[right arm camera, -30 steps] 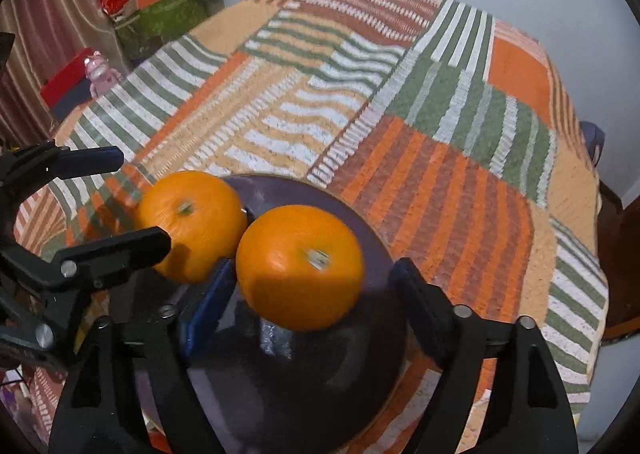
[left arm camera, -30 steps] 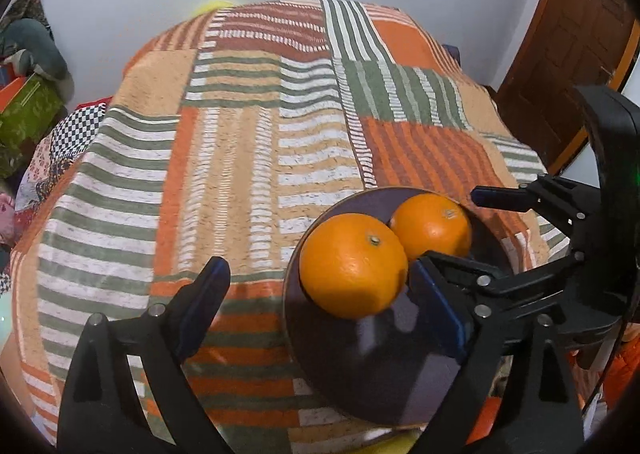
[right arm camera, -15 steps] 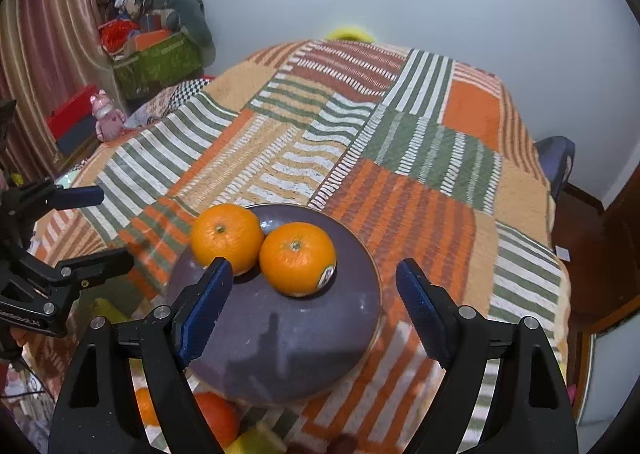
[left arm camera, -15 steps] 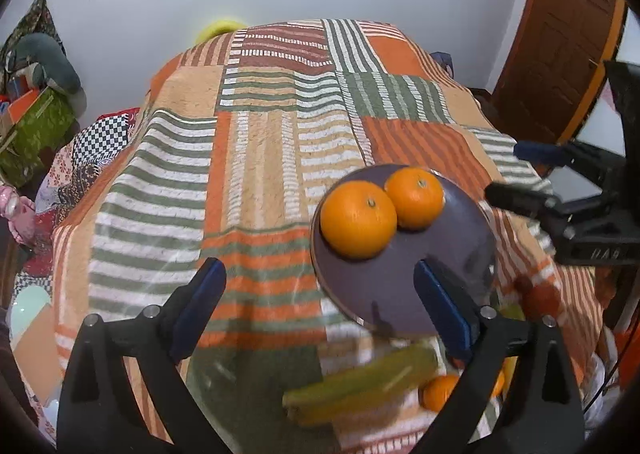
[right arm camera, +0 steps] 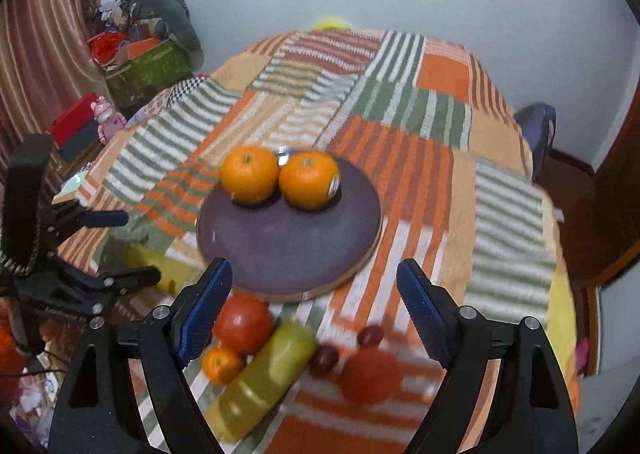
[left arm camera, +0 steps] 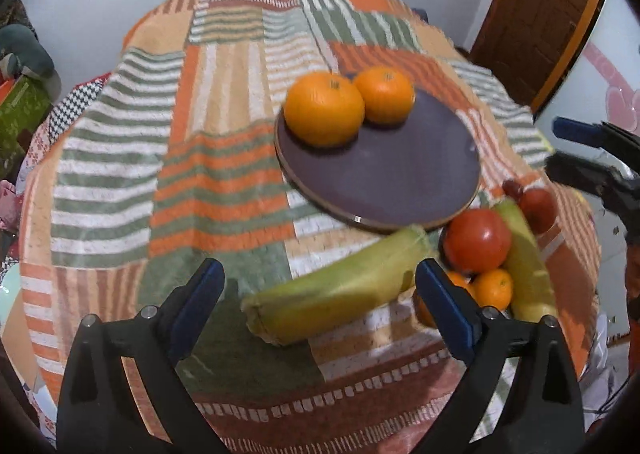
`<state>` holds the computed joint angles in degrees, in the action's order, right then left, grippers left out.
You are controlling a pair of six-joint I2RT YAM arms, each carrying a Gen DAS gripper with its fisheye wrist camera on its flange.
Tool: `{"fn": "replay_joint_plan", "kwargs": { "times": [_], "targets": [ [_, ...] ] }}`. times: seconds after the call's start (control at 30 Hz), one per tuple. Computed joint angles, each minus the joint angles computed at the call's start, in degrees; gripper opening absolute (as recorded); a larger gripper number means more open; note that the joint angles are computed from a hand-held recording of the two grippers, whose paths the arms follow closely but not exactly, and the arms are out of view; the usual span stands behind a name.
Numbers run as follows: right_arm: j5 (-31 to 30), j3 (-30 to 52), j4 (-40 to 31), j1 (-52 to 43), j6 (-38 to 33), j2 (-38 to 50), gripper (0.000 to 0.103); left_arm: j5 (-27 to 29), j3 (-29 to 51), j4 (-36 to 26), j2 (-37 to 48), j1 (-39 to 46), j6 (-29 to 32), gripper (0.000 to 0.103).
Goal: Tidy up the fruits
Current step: 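Move both grippers back toward the corn cob and zucchini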
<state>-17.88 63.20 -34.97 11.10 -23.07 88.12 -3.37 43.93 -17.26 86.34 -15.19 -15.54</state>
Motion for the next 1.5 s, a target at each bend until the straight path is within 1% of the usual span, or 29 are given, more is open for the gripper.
{"fn": "replay_joint_plan", "kwargs": {
  "times": [0.07, 0.17, 0.2, 0.3, 0.4, 0.57, 0.67, 0.7, 0.73, 0.8, 0.83, 0.87, 0.93, 0.97, 1.07, 1.17, 1.27, 1.3, 1.4, 1.5],
  "targets": [
    [1.00, -2.36, 0.44, 0.05, 0.07, -0.75, 0.082, 0.95, 0.39, 0.24, 1.99, 0.43, 0.48, 0.098],
    [1.93, -5.51, 0.82, -0.03, 0.38, -2.00, 0.082, 4.60, 0.74, 0.97, 3.79, 1.44, 1.77, 0.099],
    [1.98, -6.13, 0.80, -0.21, 0.66, -1.88, 0.082, 5.39, 1.13, 1.01, 4.55, 1.47, 2.04, 0.102],
    [2.55, -8.78, 1.97, -0.28, 1.67, -3.24, 0.083, 4.89, 1.66, 1.61, 5.62, 0.76, 2.72, 0.103],
    [4.52, -10.74, 2.82, 1.09, 2.06, -5.38, 0.084, 6.41, 2.22, 1.84, 6.28, 1.66, 4.05, 0.103],
    [3.65, -11.90, 2.40, 1.55, 2.56, -6.72, 0.084, 5.35, 0.47, 3.78, 5.04, 0.98, 4.19, 0.102],
    [2.44, -12.10, 1.84, 0.46, 3.96, -6.69, 0.083, 4.73, -1.43, 4.66, 3.21, 0.65, 3.68, 0.095],
    [1.83, -12.08, 1.49, -0.20, 4.10, -6.75, 0.083, 4.75, -2.12, 4.64, 2.27, 0.77, 3.56, 0.091],
    [1.54, -12.13, 1.28, -0.49, 4.31, -6.96, 0.082, 4.81, -2.77, 4.44, 1.34, 0.83, 3.38, 0.088],
    [1.28, -12.42, 1.09, -0.85, 4.52, -7.91, 0.077, 5.20, -4.25, 3.96, -0.89, 1.15, 2.83, 0.078],
    [0.97, -12.43, 0.64, -1.08, 4.32, -8.39, 0.072, 5.25, -4.83, 3.62, -1.84, 1.13, 2.35, 0.073],
    [0.24, -12.42, 0.12, -1.43, 4.07, -8.80, 0.066, 5.17, -5.47, 3.13, -2.98, 0.97, 1.84, 0.070],
    [-0.74, -12.23, -0.64, -1.47, 4.19, -9.05, 0.060, 4.57, -6.73, 2.15, -5.33, 0.14, 0.94, 0.059],
    [-0.84, -12.20, -0.81, -1.28, 4.31, -9.20, 0.056, 4.32, -7.44, 1.46, -6.72, -0.51, 0.56, 0.058],
    [-1.07, -12.54, -1.26, -0.66, 3.93, -10.02, 0.048, 3.46, -9.09, 0.43, -9.81, -3.02, -1.05, 0.056],
    [-1.16, -13.14, -1.24, -0.03, 3.66, -10.95, 0.047, 2.06, -10.08, -0.65, -11.76, -5.84, -2.66, 0.056],
    [-0.83, -13.35, -1.23, 0.41, 3.50, -10.50, 0.047, 1.97, -10.60, -1.48, -13.38, -7.67, -4.16, 0.056],
    [-0.70, -13.37, -1.14, 0.54, 3.63, -10.24, 0.047, 2.03, -10.50, -2.10, -13.82, -7.93, -4.27, 0.055],
    [-0.76, -13.40, -0.89, 0.84, 3.73, -9.09, 0.047, 3.11, -9.65, -3.81, -14.60, -7.06, -4.11, 0.054],
    [-1.12, -13.18, -0.73, 0.99, 4.00, -7.39, 0.046, 2.32, -8.78, -4.29, -14.62, -5.93, -3.80, 0.054]
  ]
}}
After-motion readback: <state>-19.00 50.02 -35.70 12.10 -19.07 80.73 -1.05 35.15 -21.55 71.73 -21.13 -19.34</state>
